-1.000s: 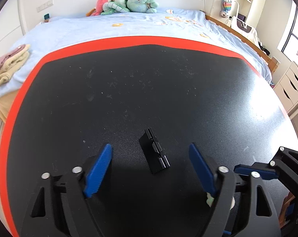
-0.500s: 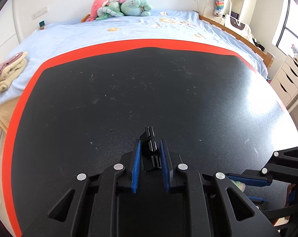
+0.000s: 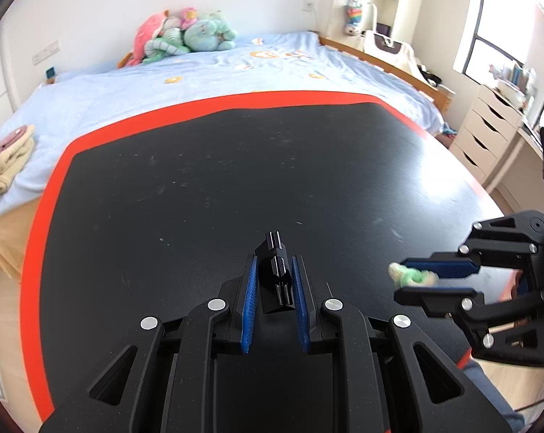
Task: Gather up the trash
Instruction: 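Carry the binder clip and plush toy over the wastebasket and open both tools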
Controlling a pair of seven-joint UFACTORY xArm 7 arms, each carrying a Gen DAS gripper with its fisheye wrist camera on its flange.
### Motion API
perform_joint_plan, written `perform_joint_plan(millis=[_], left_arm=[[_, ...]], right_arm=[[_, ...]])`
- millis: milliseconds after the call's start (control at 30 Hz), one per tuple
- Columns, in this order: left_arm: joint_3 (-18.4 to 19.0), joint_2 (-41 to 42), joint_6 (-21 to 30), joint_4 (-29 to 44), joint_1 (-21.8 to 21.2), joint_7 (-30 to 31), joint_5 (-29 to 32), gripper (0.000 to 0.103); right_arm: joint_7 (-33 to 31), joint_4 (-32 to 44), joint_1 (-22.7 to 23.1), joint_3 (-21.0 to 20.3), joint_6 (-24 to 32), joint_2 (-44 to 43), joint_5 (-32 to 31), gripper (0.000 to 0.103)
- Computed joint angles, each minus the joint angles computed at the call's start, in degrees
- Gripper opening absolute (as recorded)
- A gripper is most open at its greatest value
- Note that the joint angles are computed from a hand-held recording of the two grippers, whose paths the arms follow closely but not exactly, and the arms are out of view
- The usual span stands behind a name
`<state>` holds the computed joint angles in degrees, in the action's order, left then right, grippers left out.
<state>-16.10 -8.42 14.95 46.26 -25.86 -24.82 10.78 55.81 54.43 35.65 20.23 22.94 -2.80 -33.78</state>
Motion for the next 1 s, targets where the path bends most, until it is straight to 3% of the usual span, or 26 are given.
perform_joint_plan(millis=[367, 733, 1000], left_arm=[[1.37, -11.89, 0.46, -8.59, -6.62, 9.22, -11.11, 0.019], [1.03, -21.36, 3.75, -14.81, -11.47, 11.19, -15.67, 0.019], [2.01, -25.71, 6.12, -17.82, -16.45, 13.41, -19.86, 0.019]], right_arm=[[1.42, -3.99, -0.74, 4.26, 2.18, -9.24, 2.62, 0.017], [3.01, -7.72, -0.44, 10.57, 5.96, -18.05, 8.01, 0.017], [4.84, -8.51, 0.53, 13.62, 6.27, -19.01, 10.47, 0.017]])
